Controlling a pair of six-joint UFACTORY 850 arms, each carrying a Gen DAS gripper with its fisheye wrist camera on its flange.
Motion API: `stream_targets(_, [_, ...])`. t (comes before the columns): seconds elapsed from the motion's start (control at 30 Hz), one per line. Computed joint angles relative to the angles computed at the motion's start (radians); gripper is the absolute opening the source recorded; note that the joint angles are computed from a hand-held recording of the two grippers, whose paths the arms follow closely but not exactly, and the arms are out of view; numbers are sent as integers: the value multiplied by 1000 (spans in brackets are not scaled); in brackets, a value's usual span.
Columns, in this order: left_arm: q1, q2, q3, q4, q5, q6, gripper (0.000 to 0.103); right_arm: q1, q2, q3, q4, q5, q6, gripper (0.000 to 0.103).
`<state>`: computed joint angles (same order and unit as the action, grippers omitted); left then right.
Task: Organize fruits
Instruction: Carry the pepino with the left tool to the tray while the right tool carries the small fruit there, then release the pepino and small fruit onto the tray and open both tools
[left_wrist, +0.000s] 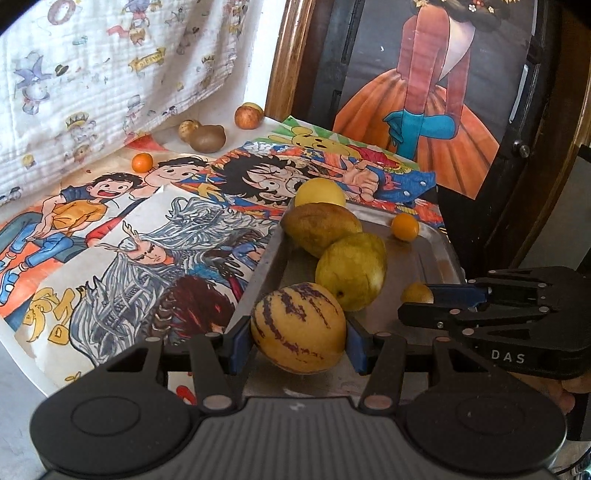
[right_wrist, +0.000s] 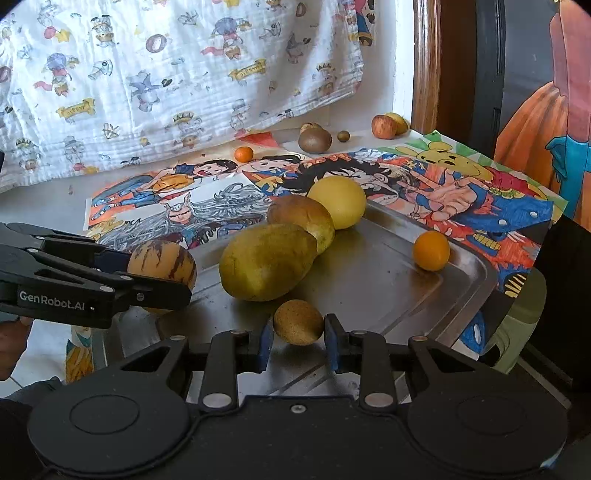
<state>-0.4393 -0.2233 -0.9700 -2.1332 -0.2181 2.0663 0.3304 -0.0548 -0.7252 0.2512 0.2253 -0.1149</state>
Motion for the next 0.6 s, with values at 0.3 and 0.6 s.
stream_targets(0.3, [-3, -8, -5, 60, 2, -58, 57, 2, -4, 5, 50, 8, -55, 32])
stream_targets(0.6, [-2, -11, -12, 134, 1, -136, 57, 13, -1, 11, 121, 20, -133, 33])
